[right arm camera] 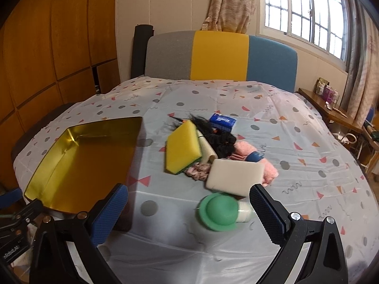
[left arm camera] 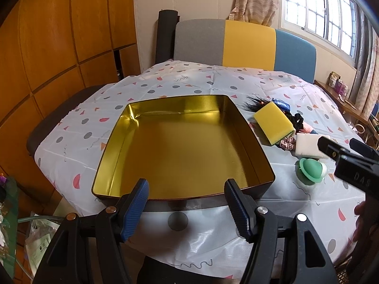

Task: Organize soft objects
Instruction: 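Reach the left gripper to the yellow sponge and grasp it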

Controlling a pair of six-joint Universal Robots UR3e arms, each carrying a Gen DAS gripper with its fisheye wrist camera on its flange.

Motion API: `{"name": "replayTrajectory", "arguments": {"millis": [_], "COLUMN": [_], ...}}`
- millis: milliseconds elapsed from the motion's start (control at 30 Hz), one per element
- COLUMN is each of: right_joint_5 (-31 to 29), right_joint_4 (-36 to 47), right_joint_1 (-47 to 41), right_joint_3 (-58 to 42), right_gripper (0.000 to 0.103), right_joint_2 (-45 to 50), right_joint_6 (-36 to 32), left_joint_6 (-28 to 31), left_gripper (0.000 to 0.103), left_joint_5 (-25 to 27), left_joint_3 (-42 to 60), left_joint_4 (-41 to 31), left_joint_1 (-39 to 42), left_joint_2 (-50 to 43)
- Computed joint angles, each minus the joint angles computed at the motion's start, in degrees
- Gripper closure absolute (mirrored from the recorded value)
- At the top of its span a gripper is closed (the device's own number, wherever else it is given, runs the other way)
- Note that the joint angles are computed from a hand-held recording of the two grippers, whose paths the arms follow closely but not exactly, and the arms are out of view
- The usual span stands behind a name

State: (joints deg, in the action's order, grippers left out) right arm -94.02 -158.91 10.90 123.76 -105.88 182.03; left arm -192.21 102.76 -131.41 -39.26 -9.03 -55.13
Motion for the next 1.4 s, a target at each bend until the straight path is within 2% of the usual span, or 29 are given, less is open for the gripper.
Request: {"name": "replayTrajectory", "arguments": {"millis": [233, 433, 500, 533, 633, 833, 933, 1000, 1067, 1133, 1200, 1400], "right_joint_5": [4.17, 8.26, 10.86, 11.93, 14.66, 18.47, 21.00, 23.80, 26.83, 26.40, 26.98, 27.62], "right_joint_4": [1.08, 2.51, 3.73, 4.41, 5.61, 3.89, 2.87, 6.23, 8.83, 8.77, 8.82, 9.08], "right_joint_1": [-7.78, -15.60, -18.96, -20.31, -25.85, -36.48, -40.80, -43.68, -46.01, -46.11, -46.47, -46.88], "right_joint_3": [1.00, 1.97, 2.09, 1.98, 1.55, 1.45, 2.29, 1.50, 1.31, 1.68, 1.80, 1.73], "right_gripper": [0.000, 0.000, 0.000, 0.000, 0.000, 0.000, 0.000, 0.000, 0.000, 0.000, 0.000, 0.000], "right_joint_2": [-2.44, -4.78, -6.00, -6.39, -6.76, -2.64, -0.57, 0.34, -0.14, -0.67, -0.98, -0.91], "right_joint_6": [-4.54, -6.69, -7.90, -8.28, -9.66, -12.40, -11.98, -10.03, -9.70, -9.49, -9.62, -9.35], "left_joint_6": [1.22, 1.31, -0.34, -0.81, 0.53, 5.67, 6.03, 5.76, 4.92, 4.25, 3.57, 3.37], "left_gripper": [0.036, 0.033, 0.033, 0.033, 0.035, 0.033, 0.033, 0.033, 0.033, 0.033, 0.033, 0.030], "left_joint_5": [-3.00, -9.09, -7.94, -6.23, -6.73, -16.48, -19.00, -19.77, -19.29, -17.65, -13.77, -7.60], "left_joint_3": [-0.69, -0.74, 1.17, 1.71, 0.43, 3.08, 8.18, 12.90, 17.38, 21.04, 25.33, 37.37], "left_joint_4": [1.14, -1.78, -4.16, -3.77, -0.80, -3.41, -4.52, -4.42, -2.97, -0.90, 0.69, 0.18], "left_joint_1": [0.92, 4.57, 3.83, 2.61, 2.37, 7.40, 6.79, 5.07, 2.53, -0.31, -3.68, -8.35], "left_joint_2": [0.28, 1.87, 0.32, -0.96, -0.36, 0.42, -4.77, -9.88, -15.37, -20.37, -25.86, -38.61]}}
